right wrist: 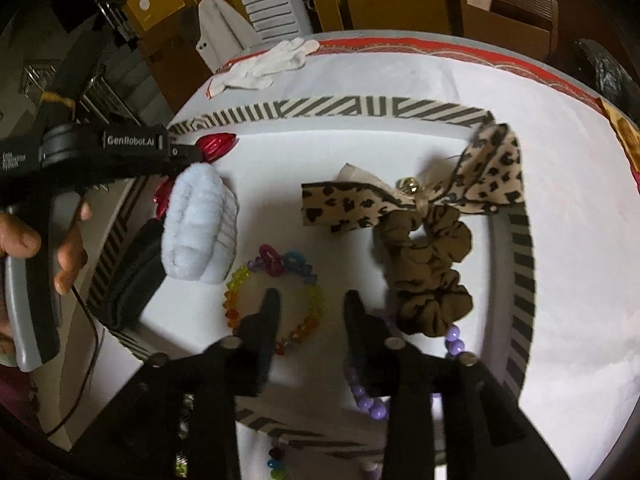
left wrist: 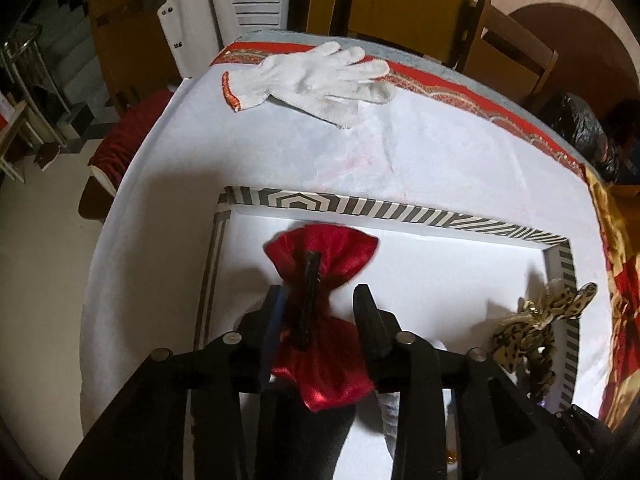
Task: Organize jewelry
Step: 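Lower the red bow into the tray with the left tool while the right tool drops the rainbow bracelet in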
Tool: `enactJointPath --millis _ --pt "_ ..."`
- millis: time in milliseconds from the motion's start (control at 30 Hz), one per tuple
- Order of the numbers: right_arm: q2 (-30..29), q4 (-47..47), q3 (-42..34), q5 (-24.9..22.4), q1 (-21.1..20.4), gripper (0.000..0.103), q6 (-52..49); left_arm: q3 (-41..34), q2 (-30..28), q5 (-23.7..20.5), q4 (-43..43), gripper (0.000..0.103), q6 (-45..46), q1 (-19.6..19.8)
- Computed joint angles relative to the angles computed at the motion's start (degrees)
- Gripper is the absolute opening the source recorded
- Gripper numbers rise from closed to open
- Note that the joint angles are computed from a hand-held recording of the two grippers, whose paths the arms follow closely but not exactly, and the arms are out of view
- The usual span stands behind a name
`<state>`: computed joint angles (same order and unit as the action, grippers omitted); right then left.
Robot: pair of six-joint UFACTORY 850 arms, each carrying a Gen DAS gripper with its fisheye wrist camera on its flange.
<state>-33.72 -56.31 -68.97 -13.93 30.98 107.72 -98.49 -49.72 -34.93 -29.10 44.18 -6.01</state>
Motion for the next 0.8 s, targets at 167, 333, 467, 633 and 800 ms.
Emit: enactJointPath --millis 167,333,467,633,800 --pt "2.2 -7.5 1.9 -0.7 0.7 0.04 8.3 3.9 3.4 1.1 -4.5 0.047 3.8 1.1" --pt "4.8 -13.6 3.8 -3.6 2.4 0.047 15.0 11.3 9.3 4.8 -8.0 0.047 8.7 2.1" --pt "6.4 -15.3 4.5 -7.2 4.3 0.05 17.1 18.3 14.7 7.9 -10.5 0.047 12.3 2.8" --pt "8.6 -16.2 6.0 -10.0 6.4 0.053 18.4 24.3 19.4 8.2 -14.2 0.047 16.1 3.9" --pt "11.1 -17.3 8.5 -12.3 8.8 0.055 21.2 31.5 25.0 9.7 -18.7 0.047 21.8 4.7"
